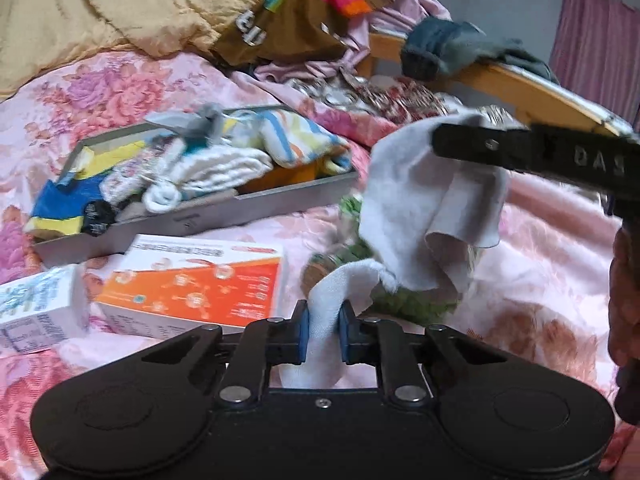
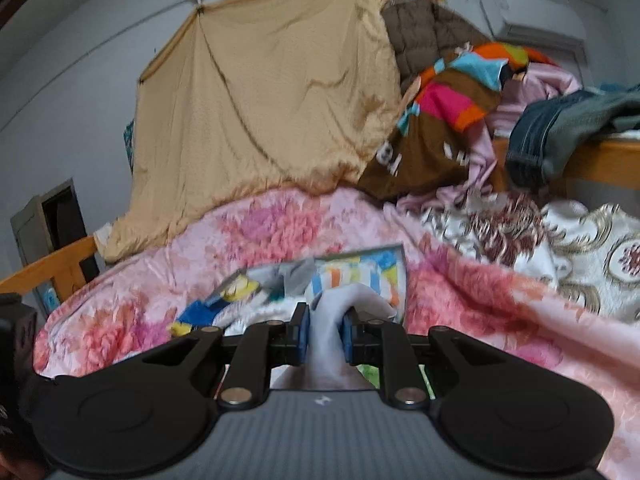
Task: Organize soft objects
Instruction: 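Lift the grey and white cloths and carry them over the picture tray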
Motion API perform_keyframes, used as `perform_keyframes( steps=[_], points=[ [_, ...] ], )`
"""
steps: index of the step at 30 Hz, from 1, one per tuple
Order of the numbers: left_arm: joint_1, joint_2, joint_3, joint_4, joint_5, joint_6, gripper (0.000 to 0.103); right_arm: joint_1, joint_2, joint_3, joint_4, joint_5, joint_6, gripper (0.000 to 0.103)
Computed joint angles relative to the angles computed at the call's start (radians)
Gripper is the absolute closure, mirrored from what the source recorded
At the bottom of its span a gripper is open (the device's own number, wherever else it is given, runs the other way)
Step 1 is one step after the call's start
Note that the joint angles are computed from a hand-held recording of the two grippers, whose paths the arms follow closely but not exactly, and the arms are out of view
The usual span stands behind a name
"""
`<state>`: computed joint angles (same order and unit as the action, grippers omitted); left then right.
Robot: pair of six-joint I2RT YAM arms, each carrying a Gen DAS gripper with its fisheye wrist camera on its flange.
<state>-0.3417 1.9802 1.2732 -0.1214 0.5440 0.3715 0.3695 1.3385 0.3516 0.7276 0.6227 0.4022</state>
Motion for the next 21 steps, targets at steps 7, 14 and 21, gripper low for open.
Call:
perform_keyframes(
  steps=[7, 14, 21],
  points=[
    [0.083, 0.014, 0.098, -0.037, 0.029, -0.015, 0.087, -0.107, 0.071, 0.111, 0.063, -0.062, -0.043, 0.084],
    [0.091, 0.156, 0.349, -0.032, -0.017, -0.100, 0.087, -0.208, 0.289, 0.351, 0.145, -0.218, -0.081, 0.086],
    [0.050, 0.393, 0.721, -0.080, -0.053, -0.212, 0.087, -0.294, 0.388, 0.448, 0.032, -0.321, -0.029, 0.085]
  ],
)
